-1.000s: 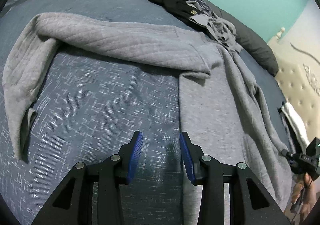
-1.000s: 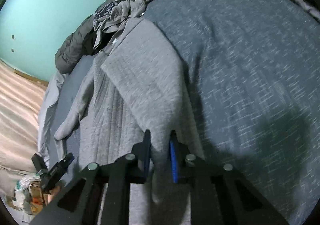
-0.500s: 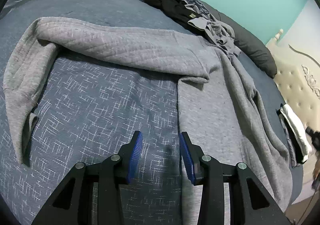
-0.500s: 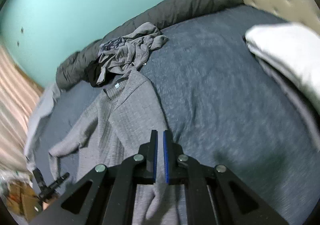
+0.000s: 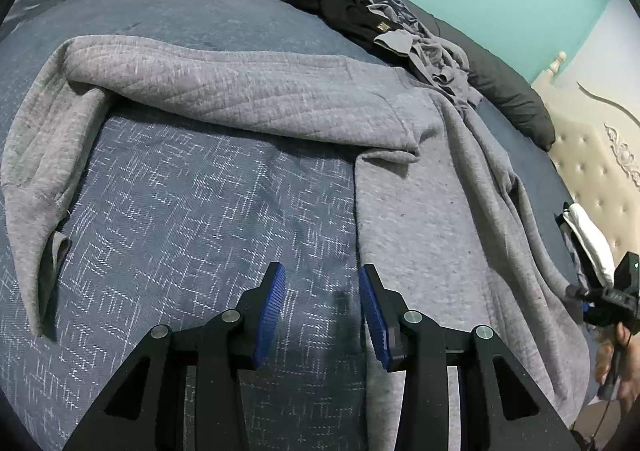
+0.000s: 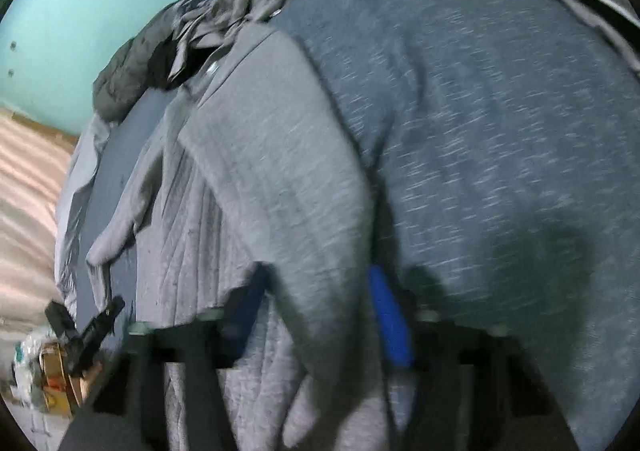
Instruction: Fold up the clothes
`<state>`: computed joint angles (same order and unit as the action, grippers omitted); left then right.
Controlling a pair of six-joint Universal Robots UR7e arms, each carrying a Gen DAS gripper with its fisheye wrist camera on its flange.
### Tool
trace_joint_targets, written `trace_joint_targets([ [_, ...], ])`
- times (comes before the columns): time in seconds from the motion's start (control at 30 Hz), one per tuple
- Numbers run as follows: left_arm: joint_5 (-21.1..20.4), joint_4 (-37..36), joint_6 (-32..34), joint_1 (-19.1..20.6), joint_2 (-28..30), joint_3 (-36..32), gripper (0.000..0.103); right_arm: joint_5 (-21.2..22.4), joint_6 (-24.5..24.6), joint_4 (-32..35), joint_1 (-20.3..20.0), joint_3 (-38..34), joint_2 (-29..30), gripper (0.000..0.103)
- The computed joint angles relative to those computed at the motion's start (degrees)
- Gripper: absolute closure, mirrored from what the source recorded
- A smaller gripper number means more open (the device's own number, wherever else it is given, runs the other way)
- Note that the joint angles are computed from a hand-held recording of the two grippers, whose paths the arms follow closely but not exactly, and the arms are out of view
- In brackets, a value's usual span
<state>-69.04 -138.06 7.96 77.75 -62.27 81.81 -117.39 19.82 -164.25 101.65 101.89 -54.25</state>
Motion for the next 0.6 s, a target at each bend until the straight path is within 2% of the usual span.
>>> trace_joint_targets([
  [0.07, -0.22, 0.34, -0.18, 0.14, 0.17, -0.26, 0.061, -0.93, -0.96, -0.39, 0.19, -0.48, 0.53, 0.096],
  [0.23, -0.44, 0.95, -0.78, 0.65, 0.25, -0.6, 0.061, -4.54, -4.07, -4.62, 1.91, -0.86, -0.59, 0.097],
  [0.33, -0.56, 1.27, -1.42, 1.01, 0.4, -1.0, 0.061, -9.47, -7.72, -5.3, 4.12, -3.2, -1.54, 0.098],
  [0.4, -0.5, 1.15, -1.41, 1.01, 0.39, -0.94, 0.061, -14.48, -11.06, -4.5, 6.11, -6.18, -1.41, 0.098],
  [0.47, -0.62, 1.06, -1.23, 0.96, 0.34, -0.84, 0.061, -17.49, -13.47, -2.66, 7.49, -9.42, -0.79, 0.098],
  [0.6, -1.11, 1.23, -1.08, 0.98, 0.35, -0.87, 0.061, -19.42, -12.91, 9.08, 7.31, -14.9, 1.2, 0.097],
])
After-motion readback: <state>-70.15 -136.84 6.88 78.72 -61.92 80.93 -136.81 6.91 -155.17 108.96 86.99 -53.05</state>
